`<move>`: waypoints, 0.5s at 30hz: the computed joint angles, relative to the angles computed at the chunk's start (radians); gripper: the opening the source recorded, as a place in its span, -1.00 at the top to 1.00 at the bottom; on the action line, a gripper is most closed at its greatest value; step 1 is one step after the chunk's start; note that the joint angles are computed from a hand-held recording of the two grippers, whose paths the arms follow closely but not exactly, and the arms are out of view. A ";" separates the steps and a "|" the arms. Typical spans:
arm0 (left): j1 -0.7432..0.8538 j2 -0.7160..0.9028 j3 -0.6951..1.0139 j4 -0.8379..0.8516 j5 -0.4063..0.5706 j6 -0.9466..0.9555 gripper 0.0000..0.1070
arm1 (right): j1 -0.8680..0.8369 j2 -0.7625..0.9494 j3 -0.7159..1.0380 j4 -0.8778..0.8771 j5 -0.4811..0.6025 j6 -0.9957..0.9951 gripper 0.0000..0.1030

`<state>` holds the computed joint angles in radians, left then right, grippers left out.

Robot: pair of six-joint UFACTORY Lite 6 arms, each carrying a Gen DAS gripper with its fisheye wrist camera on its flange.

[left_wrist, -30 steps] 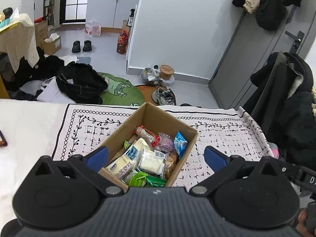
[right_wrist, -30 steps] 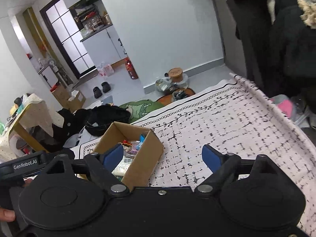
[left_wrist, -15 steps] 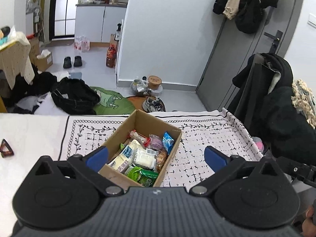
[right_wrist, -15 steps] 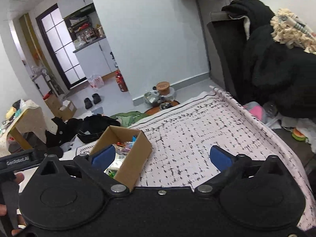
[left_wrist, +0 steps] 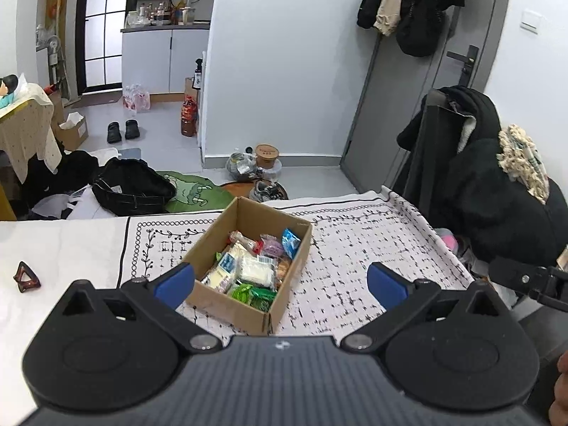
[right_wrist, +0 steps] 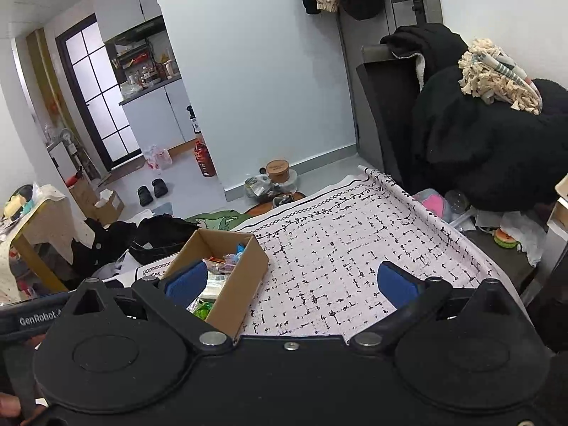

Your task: Organize snacks

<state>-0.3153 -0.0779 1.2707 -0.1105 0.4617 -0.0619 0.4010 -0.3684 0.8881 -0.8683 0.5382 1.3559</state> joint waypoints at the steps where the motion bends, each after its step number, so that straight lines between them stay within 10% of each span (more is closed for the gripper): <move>1: -0.004 -0.019 -0.016 0.008 0.002 0.002 -0.92 | 0.015 -0.007 -0.005 -0.020 0.018 0.028 -1.00; 15: -0.004 -0.196 -0.171 0.046 0.048 0.052 -0.92 | 0.082 -0.018 -0.065 -0.034 0.038 0.078 -1.00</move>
<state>-0.3188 -0.2744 1.0998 -0.0648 0.5097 -0.0098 0.4828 -0.3859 0.8231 -0.9025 0.5767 1.4341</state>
